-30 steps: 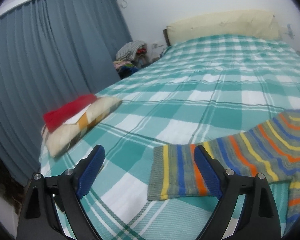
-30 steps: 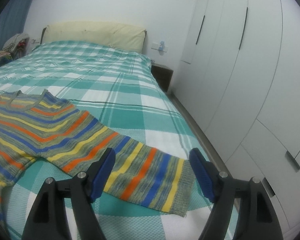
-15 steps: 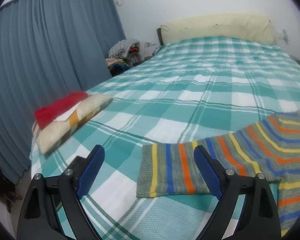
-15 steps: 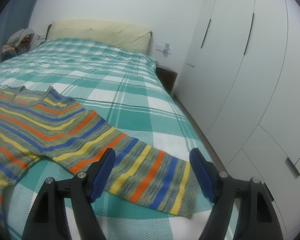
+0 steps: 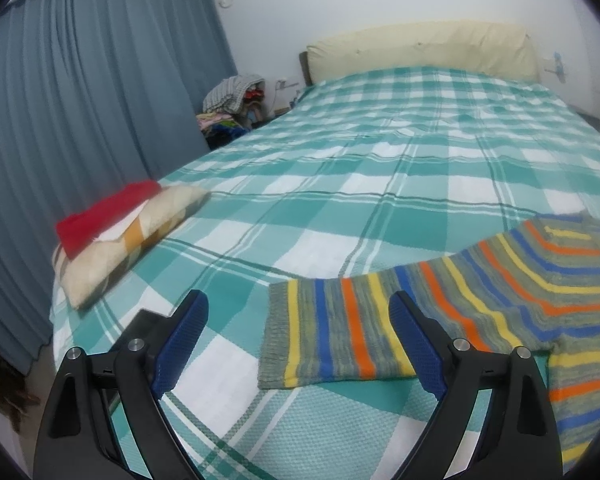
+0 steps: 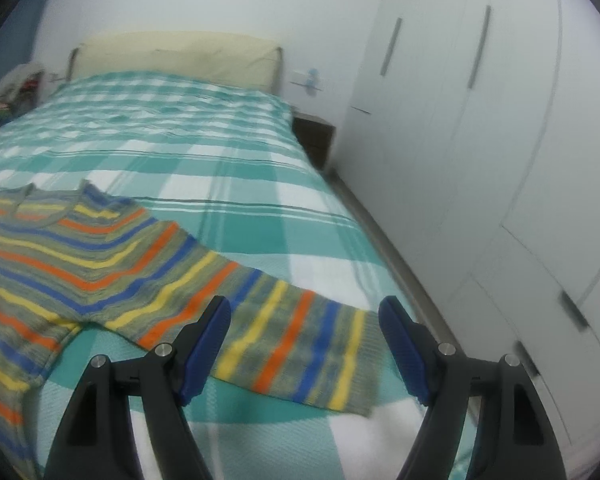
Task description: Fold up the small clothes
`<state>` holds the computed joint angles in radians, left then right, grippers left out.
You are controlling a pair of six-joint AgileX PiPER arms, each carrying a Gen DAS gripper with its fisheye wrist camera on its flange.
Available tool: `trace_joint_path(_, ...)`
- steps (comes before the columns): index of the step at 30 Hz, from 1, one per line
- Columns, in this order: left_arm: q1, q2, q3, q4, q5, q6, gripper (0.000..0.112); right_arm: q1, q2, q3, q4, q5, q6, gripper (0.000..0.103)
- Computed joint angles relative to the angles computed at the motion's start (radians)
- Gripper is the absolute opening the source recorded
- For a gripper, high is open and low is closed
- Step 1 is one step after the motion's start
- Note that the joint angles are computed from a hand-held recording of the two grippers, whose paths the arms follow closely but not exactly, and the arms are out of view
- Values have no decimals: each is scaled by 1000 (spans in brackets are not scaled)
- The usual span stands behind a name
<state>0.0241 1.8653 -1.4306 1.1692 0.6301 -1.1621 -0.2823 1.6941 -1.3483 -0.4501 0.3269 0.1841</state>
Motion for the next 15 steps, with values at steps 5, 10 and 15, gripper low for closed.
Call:
trace_joint_path(5, -9, 3, -1, 7, 2, 5, 93, 19, 5, -20, -157, 75, 115, 81)
trace_joint_path(10, -22, 11, -5, 19, 11, 8, 93, 31, -6, -19, -173, 98, 110, 81)
trace_joint_path(15, -24, 12, -6, 16, 13, 4, 93, 37, -16, -18, -164, 106, 99, 81)
